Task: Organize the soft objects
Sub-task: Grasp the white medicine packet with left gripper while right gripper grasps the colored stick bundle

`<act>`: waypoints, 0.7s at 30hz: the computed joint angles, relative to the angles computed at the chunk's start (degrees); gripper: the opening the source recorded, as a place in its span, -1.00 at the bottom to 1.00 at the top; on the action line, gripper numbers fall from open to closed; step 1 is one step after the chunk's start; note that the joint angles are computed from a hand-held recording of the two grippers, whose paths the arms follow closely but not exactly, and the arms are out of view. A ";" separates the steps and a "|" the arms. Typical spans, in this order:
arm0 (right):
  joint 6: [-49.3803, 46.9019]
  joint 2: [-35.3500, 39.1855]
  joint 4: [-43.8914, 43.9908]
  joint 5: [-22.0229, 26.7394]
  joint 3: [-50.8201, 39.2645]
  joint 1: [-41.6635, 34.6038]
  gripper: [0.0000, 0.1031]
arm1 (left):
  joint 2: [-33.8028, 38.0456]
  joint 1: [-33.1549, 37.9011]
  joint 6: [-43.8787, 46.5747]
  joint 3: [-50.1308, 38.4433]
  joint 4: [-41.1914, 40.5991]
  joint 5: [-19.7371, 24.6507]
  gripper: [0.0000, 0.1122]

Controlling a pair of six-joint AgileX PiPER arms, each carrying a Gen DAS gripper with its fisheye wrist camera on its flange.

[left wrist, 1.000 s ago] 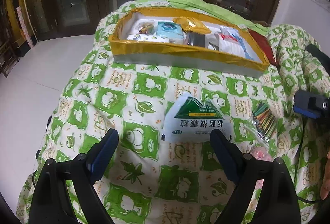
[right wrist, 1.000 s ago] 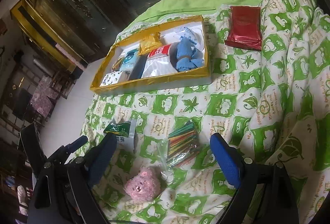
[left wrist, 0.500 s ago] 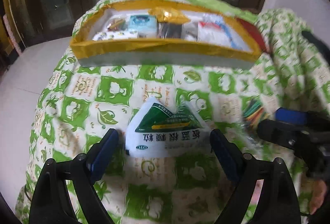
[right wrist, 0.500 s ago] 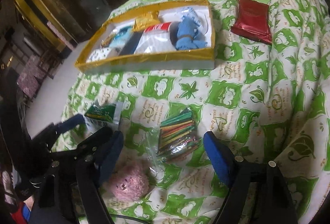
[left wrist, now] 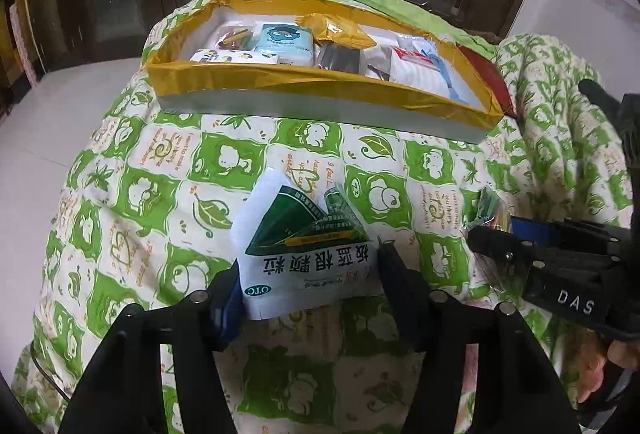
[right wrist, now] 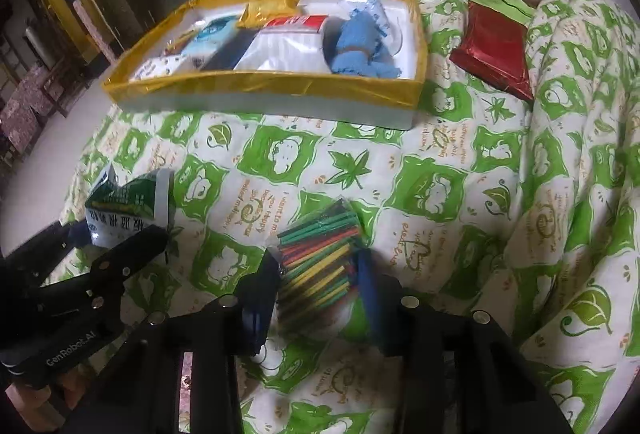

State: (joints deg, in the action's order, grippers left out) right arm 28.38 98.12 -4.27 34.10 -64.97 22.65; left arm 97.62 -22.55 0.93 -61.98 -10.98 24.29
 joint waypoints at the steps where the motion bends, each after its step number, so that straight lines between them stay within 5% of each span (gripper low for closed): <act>1: -0.62 -0.50 0.95 -0.43 0.50 -0.24 -0.19 | -0.28 0.20 0.68 0.13 -0.84 0.09 0.07; 5: -3.58 -2.66 4.35 -3.00 2.52 -1.26 -0.19 | -2.29 1.46 5.13 1.72 -5.66 -0.03 0.07; 12: -8.21 -3.78 9.67 -3.63 1.94 -1.46 -0.19 | -8.99 2.57 -0.72 4.86 -1.84 1.14 0.07; 21: -10.76 -7.49 12.35 -5.94 1.94 -0.84 -0.19 | -27.17 2.20 -17.40 8.20 10.12 12.46 0.07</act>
